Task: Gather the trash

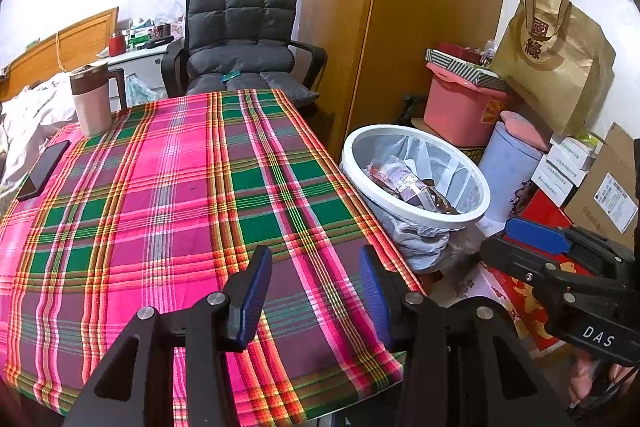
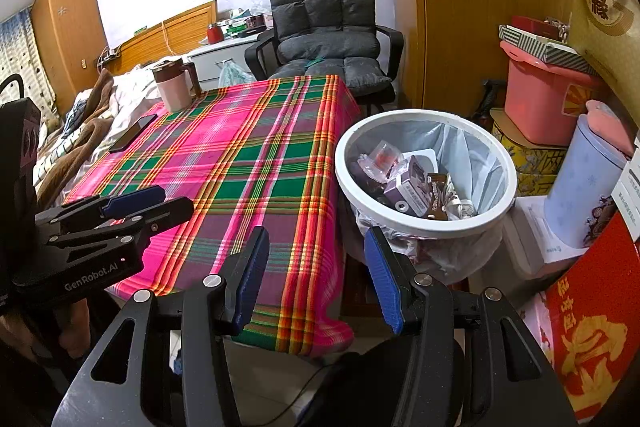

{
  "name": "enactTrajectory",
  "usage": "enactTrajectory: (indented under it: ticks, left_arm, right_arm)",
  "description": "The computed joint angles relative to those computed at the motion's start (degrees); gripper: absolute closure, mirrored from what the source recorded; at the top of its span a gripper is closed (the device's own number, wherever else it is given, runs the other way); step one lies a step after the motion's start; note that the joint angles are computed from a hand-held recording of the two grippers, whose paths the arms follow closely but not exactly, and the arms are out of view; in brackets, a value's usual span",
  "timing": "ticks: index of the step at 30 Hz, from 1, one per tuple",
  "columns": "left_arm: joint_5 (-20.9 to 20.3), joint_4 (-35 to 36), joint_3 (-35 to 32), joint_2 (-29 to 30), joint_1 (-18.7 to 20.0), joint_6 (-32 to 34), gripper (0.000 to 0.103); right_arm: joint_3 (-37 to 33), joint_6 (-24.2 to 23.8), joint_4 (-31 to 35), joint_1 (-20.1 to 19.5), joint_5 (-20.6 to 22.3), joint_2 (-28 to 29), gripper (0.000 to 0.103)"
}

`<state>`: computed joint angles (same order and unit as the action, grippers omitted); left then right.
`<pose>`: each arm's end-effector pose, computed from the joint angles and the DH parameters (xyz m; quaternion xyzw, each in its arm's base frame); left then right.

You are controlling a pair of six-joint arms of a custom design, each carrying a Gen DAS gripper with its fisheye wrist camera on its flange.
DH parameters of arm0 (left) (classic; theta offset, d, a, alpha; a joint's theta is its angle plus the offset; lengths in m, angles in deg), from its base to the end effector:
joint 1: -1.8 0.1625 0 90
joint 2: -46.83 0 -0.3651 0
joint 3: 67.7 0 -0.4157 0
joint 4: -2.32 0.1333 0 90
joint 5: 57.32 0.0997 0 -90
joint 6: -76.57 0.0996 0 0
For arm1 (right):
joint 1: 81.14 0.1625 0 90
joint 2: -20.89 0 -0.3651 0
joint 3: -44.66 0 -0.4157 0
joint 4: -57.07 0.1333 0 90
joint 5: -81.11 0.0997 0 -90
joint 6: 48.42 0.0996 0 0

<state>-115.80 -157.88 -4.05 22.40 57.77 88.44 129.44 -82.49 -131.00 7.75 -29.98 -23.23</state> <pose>-0.2849 -0.7532 0.0292 0.2948 0.8823 -0.3025 0.2075 0.0837 -0.7112 0.1798 0.1603 -0.8518 0.4016 0.2957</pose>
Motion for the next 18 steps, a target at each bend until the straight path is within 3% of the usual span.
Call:
enactTrajectory:
  ticks: [18]
  left_arm:
    - [0.97, -0.9, 0.79, 0.15, -0.39, 0.86, 0.058]
  right_arm:
    - [-0.29, 0.03, 0.2, -0.04, 0.05, 0.15, 0.051]
